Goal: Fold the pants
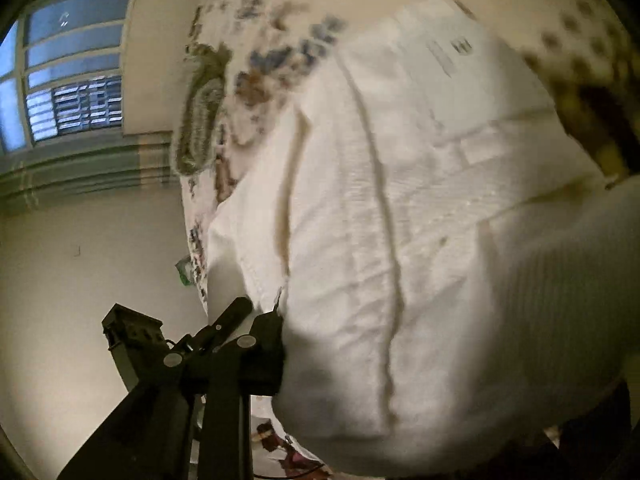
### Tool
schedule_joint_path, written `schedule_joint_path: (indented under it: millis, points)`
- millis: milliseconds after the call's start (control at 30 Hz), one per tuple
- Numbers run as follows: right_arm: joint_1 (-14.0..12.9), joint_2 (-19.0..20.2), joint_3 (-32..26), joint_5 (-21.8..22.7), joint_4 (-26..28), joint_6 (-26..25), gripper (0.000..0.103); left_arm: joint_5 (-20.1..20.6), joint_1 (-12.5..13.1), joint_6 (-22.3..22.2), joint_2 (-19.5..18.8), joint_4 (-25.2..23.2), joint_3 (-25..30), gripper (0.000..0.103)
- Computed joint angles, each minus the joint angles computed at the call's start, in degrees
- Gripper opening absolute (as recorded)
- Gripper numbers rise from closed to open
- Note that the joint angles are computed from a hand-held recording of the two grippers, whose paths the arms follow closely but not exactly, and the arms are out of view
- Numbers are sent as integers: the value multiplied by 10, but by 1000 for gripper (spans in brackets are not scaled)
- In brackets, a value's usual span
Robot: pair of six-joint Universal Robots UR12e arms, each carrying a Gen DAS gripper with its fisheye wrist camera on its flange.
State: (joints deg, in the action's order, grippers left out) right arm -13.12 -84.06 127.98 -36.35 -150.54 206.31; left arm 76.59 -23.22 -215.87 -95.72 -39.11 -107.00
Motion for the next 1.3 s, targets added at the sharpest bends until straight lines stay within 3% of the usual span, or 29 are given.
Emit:
schedule_joint_path:
  millis: [233,333,400,567,767,900,1033,1133,1167,1200,1300]
  points:
    - [-4,-39,-86,3,145,-96,27,-7,23,-1,15,3,43,17]
    - [8,-32,-133,-1,153,-94,27,-23,52,14,0,6,80,17]
    - [27,-7,-179,-8,131,-69,27,-35,75,34,-19,9,112,17]
    - [77,87,-306,-32,48,23,27,-68,131,81,-87,3,207,17]
    - [133,248,-520,-73,-4,111,27,-85,181,138,-218,-31,373,17]
    - [158,363,-677,-95,14,129,27,-85,197,167,-284,-56,446,17]
    - [177,463,-815,-118,77,119,27,-89,212,166,-337,-109,489,18]
    - [187,511,-873,-130,143,105,29,-90,218,171,-344,-108,472,20]
    - [187,518,-880,-128,156,103,35,-96,221,169,-342,-101,466,21]
    - [186,521,-880,-122,172,105,44,-104,223,167,-338,-93,457,23]
    - [178,505,-842,-98,164,129,47,-110,225,173,-328,-90,445,23]
